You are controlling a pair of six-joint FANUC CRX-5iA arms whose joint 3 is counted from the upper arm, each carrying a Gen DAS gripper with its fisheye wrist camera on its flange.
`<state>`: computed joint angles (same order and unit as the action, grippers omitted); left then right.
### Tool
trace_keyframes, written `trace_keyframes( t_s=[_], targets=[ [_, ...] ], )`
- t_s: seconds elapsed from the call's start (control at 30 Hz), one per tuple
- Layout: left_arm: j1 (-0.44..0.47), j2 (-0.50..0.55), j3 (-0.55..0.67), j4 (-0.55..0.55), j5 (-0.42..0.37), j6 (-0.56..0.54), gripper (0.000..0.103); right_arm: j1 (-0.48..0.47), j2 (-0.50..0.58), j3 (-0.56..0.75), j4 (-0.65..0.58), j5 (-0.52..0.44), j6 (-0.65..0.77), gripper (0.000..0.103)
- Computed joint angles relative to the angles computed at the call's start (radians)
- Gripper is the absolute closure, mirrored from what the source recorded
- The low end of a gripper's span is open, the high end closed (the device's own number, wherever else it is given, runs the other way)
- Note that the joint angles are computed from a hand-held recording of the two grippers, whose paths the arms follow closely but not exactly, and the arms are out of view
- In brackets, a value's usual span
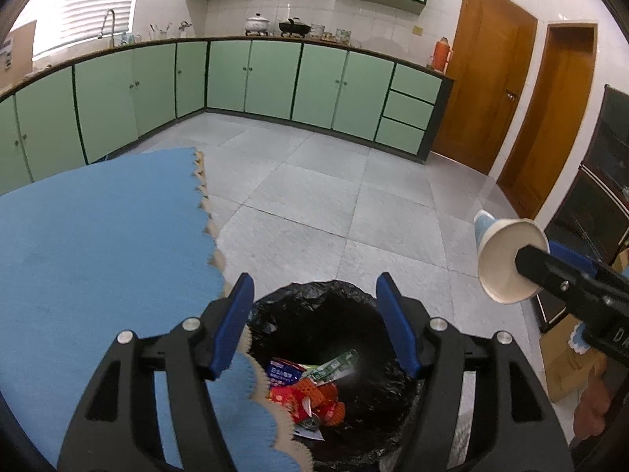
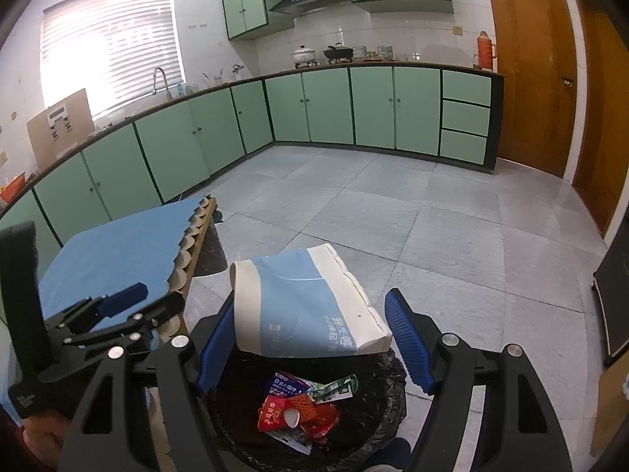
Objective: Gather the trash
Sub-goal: 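Carry the red cup and white cup over the bin and open both grippers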
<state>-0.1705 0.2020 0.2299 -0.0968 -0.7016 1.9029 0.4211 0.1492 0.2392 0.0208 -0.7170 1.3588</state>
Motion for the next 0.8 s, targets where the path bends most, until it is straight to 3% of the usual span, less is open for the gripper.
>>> trace_keyframes(
  t_s=[0.57,0.8],
  targets=[
    [0.02,-0.047,-0.006,-0.082,-0.044,0.069,0.039,0.013,0.061,0.048,-0.031,-0.058,0.031,0.03],
    [0.023,-0.048,0.0,-0.095,-0.059,0.077,0.037,0.016,0.11,0.078,-0.031,-0.102,0.029,0.022]
  ],
)
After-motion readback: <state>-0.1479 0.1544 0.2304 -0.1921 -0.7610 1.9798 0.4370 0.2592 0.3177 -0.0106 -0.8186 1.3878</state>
